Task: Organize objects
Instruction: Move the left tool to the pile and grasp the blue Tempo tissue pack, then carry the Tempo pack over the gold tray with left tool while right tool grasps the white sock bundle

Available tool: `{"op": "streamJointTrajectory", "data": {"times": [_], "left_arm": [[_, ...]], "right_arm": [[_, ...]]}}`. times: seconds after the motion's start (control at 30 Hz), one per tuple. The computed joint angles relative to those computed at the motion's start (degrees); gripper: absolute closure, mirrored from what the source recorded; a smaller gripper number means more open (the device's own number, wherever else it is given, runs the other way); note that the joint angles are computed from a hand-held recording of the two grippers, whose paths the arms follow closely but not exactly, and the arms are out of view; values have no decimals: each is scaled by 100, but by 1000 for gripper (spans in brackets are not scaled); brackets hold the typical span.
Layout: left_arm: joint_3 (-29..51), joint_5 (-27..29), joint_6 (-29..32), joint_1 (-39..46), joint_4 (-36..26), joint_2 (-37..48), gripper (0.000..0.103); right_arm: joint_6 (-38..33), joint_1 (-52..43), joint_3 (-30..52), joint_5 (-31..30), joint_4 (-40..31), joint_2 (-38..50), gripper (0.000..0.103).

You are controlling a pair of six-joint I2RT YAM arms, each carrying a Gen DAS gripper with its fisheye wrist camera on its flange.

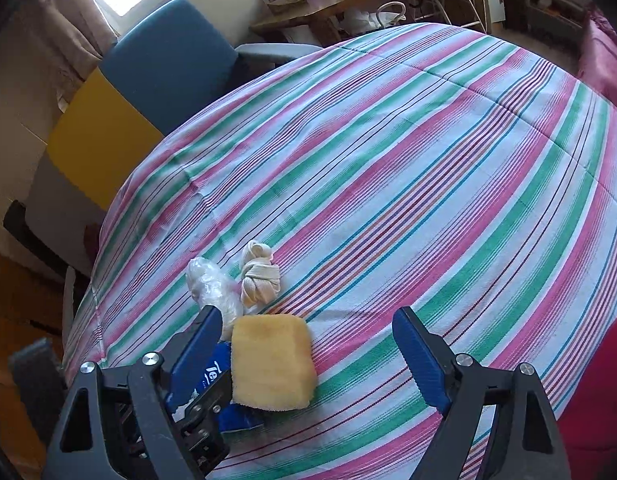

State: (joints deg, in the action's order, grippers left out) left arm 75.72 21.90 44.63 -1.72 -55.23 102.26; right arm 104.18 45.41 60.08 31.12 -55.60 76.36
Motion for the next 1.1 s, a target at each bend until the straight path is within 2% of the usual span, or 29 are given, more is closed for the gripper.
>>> {"op": "streamJointTrajectory", "data": {"times": [0.07, 0.1, 0.13, 0.3, 0.53, 0.63, 0.8, 0.9, 1.1], "left_arm": [[-147, 111, 249, 123, 81, -125, 42], [-179, 117, 424, 221, 45, -164, 49], [-207, 131, 547, 322, 20, -209, 50], [-210, 313, 1179, 1010, -242, -235, 50], [-649, 436, 2019, 1682, -29, -531, 50], [-852, 496, 2033, 1761, 142, -651, 50], [-813, 632, 2189, 1896, 57, -578, 50], [-773, 697, 2389, 2048, 2, -536, 50], [-480, 722, 2371, 2039, -242, -300, 50]], "right_arm": [[54, -2, -23, 2, -19, -19, 15], [67, 1, -48, -4, -6, -45, 15], [50, -22, -62, -14, 15, -59, 15], [-22, -56, -40, -9, 43, -32, 16], [-4, -176, -146, -161, 117, -19, 17], [-5, -215, -158, -251, 82, 17, 24], [-254, -255, -13, -331, 51, 216, 42], [-470, -220, 149, -240, 20, 353, 47], [-634, -196, 388, -302, -120, 563, 51]]}}
